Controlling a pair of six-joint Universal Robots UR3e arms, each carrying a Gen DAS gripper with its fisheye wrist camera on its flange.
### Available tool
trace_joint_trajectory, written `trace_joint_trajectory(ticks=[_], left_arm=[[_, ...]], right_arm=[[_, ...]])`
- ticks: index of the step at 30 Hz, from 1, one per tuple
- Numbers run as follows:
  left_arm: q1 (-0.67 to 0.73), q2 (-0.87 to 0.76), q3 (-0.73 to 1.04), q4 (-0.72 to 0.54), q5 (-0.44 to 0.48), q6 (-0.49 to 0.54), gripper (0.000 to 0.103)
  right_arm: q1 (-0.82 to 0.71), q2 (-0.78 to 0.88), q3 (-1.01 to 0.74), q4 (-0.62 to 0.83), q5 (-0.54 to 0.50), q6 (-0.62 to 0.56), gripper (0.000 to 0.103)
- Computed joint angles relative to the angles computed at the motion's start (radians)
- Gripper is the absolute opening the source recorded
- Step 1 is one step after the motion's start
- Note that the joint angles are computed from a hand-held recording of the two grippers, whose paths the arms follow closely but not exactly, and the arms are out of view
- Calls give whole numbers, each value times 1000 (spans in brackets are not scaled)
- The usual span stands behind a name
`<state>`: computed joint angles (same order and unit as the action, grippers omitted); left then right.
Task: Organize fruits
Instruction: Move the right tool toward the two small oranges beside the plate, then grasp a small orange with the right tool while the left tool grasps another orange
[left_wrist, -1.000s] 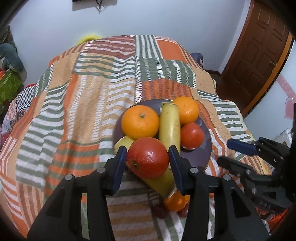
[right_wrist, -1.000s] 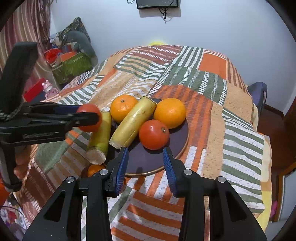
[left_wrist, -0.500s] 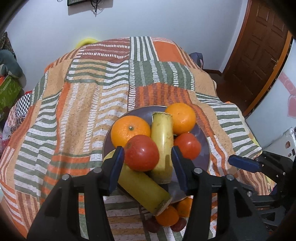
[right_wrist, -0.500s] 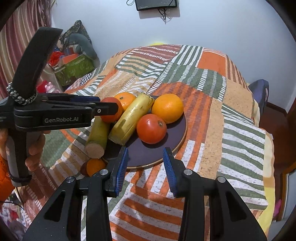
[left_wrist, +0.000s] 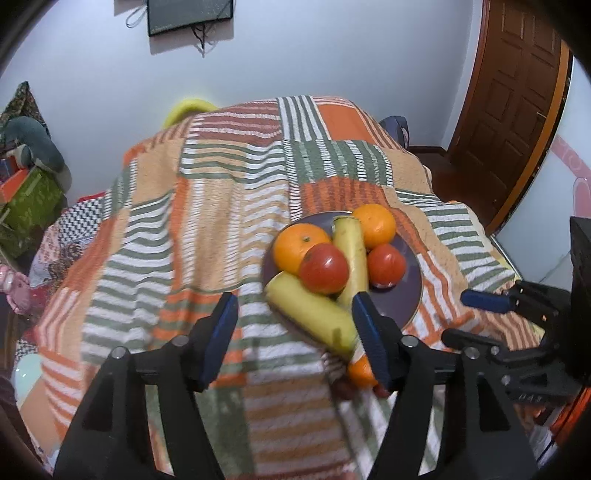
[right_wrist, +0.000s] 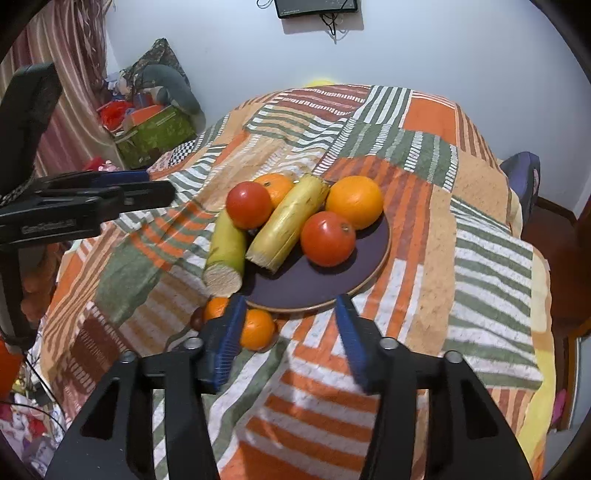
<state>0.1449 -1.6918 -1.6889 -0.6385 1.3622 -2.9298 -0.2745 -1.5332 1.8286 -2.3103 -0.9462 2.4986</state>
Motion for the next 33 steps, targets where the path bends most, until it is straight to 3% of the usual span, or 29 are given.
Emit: trace_joint_trajectory(ticks=[9,15,18,22,29,33], left_arm=[[155,225,-224,-74,-48,104,67],[243,292,-318,-118,-82,145,67],[246,291,-350,-105,-85,155,67],[218,259,-354,-79,-89,150,67],[122,156,-301,-26,-70,121,67],[76,105,-272,-7,-65,111,67]], right_arm=[[6,-69,63,35,-18,12,49],[19,-80,113,-10,-48,52,49],[37,-52,104,-11,-68,63,49],[69,8,68,-17,-87,82,40],[108,119,-25,16,-83,88,39],[105,151,-55,56,-54,56,29]])
